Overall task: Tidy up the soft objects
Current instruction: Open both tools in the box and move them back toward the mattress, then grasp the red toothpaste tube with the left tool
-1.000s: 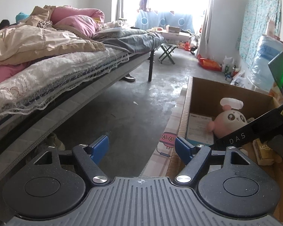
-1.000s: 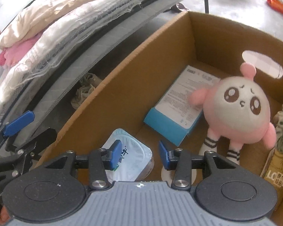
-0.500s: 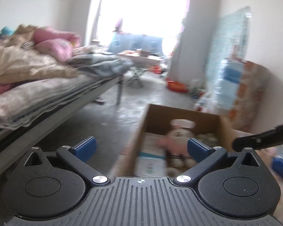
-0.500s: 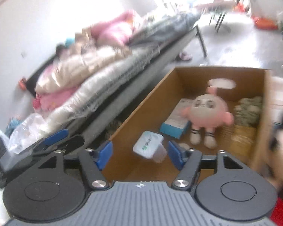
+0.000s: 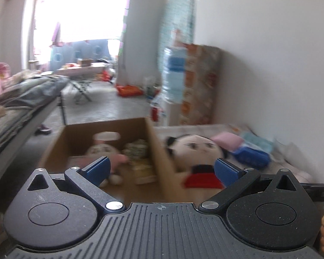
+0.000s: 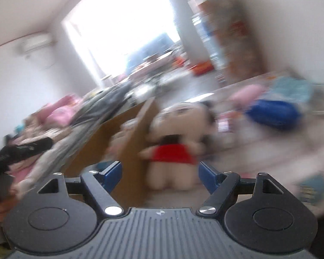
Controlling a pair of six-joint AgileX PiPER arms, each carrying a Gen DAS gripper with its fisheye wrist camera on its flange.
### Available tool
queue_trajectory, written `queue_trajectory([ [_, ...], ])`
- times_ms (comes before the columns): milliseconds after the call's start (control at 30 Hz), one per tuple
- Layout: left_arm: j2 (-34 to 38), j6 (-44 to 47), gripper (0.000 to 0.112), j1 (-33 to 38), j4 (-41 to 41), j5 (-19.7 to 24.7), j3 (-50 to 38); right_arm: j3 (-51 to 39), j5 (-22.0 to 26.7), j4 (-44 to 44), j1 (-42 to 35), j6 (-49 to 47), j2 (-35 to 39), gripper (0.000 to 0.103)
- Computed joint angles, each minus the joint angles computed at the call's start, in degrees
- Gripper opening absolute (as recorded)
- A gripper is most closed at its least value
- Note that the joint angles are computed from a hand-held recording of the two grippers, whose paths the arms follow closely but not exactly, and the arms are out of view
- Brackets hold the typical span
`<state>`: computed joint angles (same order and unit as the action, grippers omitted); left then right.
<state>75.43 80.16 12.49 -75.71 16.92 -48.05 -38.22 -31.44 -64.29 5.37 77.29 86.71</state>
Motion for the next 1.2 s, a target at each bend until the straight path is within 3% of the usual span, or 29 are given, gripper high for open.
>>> queue_trajectory([
  [133, 4.3, -10.9, 0.103, -10.3, 9.9, -4.2, -3.3, 3.7, 1.2, 13.1, -3.2, -14.2, 0.8, 0.080],
  [300, 12.8, -17.5, 0.102, -21.3, 15.2, -9.3, -8.5, 4.0, -2.8, 19.1, -7.8, -21.8, 5.4, 0.080],
  [467, 24.6, -44.7, 0.092, -28.3, 43.4, -14.1, -16.5, 0.2, -8.8, 18.3, -13.4, -20.8, 12.6, 0.072],
  [667, 40.0, -77.0, 0.055, -31.2, 77.8, -6.3, -32.6, -6.3, -16.0, 15.4, -18.2, -15.7, 21.4, 0.068],
  [767, 46.8, -91.1, 0.047, -33.3, 91.2, 1.0, -42.3, -6.5, -19.5, 15.5, -19.5, -16.2, 23.7, 0.068],
  [1000, 58.8, -98.4, 0.039, -34.3, 95.3, 16.9, -62.3, -8.2, -27.2, 16.4, -21.4, -15.8, 29.9, 0.068],
  [1067, 60.9, -100.9, 0.030, -34.7, 97.8, 19.0, -65.7, -8.3, -29.2, 15.8, -22.3, -16.0, 31.4, 0.068],
  [1200, 61.5, -107.2, 0.027, -35.5, 103.0, 19.3, -65.7, -8.1, -32.5, 14.2, -24.6, -14.8, 33.4, 0.068],
])
